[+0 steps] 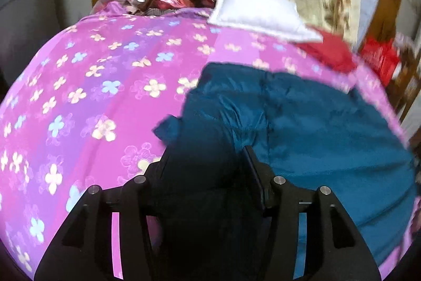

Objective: Fold large clothes
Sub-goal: 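Open both grippers and withdraw them from the folded jacket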

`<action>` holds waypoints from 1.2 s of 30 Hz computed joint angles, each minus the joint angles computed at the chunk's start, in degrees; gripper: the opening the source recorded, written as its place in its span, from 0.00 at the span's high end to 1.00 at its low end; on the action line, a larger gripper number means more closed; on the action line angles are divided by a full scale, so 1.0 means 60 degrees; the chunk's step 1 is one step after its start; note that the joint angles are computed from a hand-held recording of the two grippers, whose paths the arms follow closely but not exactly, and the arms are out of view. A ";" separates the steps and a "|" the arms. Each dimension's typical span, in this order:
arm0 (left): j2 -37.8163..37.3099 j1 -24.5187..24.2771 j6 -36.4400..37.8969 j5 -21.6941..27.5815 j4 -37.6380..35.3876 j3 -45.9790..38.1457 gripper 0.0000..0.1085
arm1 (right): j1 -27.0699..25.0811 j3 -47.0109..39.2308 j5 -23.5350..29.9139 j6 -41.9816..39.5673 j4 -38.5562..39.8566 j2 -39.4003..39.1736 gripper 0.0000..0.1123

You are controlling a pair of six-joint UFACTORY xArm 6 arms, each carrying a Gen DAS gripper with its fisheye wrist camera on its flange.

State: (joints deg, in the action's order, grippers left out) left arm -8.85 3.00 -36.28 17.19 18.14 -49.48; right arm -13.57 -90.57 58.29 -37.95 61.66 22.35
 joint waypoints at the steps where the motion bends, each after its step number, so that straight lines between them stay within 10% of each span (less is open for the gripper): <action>1: -0.0343 0.0071 -0.0458 0.0027 0.0290 0.0133 0.54 | -0.0029 0.0373 -0.0310 -0.0098 0.0095 -0.0447 0.42; 8: -0.4295 -0.1116 -0.3540 0.1917 0.3218 0.1565 0.22 | 0.0278 0.3683 -0.1655 -0.0532 0.0317 -0.4745 0.27; 12: -0.5857 -0.3393 -0.3978 0.4286 0.3567 0.1896 0.06 | 0.0910 0.6019 -0.1771 -0.0564 -0.1297 -0.7863 0.19; 21: -0.6353 -0.9435 -0.6764 0.8865 0.4725 0.1958 0.05 | 0.1609 0.9923 -0.2192 0.1117 -0.5280 -1.3537 0.19; 36: -0.5497 -1.0477 -0.7875 0.9076 0.4147 0.1638 0.05 | 0.1397 1.0977 -0.1264 0.0966 -0.5555 -1.5669 0.19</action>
State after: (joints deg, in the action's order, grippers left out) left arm -41.83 -59.86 -83.53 71.65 43.03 -39.65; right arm -5.19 -24.71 50.71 -32.15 28.33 -71.67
